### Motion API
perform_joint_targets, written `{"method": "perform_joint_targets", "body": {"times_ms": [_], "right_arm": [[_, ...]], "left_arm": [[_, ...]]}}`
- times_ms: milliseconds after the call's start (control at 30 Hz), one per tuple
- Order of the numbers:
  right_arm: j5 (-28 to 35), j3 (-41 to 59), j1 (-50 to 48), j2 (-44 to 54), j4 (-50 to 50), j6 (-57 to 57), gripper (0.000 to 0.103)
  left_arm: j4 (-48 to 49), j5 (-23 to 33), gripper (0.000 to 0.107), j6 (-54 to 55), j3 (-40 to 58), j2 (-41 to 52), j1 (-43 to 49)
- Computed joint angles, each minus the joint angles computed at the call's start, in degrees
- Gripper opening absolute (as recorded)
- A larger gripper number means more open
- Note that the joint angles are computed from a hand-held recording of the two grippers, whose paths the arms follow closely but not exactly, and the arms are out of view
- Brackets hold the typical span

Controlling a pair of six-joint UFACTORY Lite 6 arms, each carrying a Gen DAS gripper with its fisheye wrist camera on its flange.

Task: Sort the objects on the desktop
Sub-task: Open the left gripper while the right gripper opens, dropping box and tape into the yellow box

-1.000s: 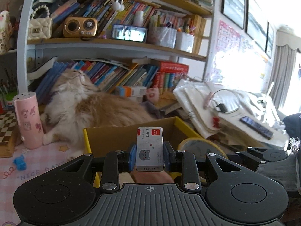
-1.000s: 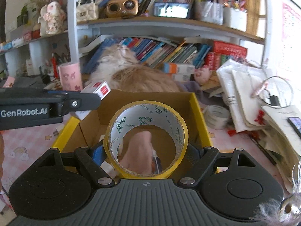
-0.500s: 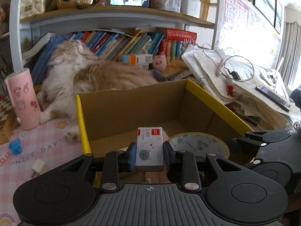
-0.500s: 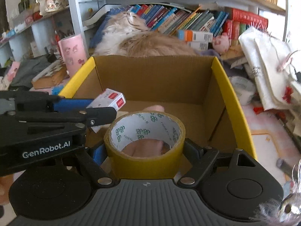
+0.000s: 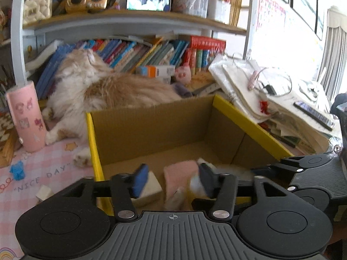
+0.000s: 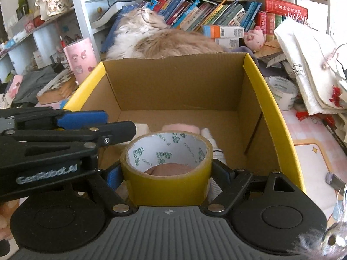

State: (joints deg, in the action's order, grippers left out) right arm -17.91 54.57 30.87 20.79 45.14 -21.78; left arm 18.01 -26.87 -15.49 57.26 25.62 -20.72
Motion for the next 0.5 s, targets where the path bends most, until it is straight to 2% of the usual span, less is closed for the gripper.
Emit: {"method": "perform_joint_targets", "body": {"times_ms": [133, 500], "right_arm": [[-1.6, -1.5, 0.7, -2.2, 0.7, -1.6, 0.082], [-7.4, -7.3, 4.8, -10.9, 9.5, -9.2, 0.082]], "left_arm": [[-2.3, -2.8, 0.068, 1.7, -3.8, -3.7, -0.3], [-8.0, -4.3, 0.072, 2.8, -14.2, -16.1, 0.2]]}}
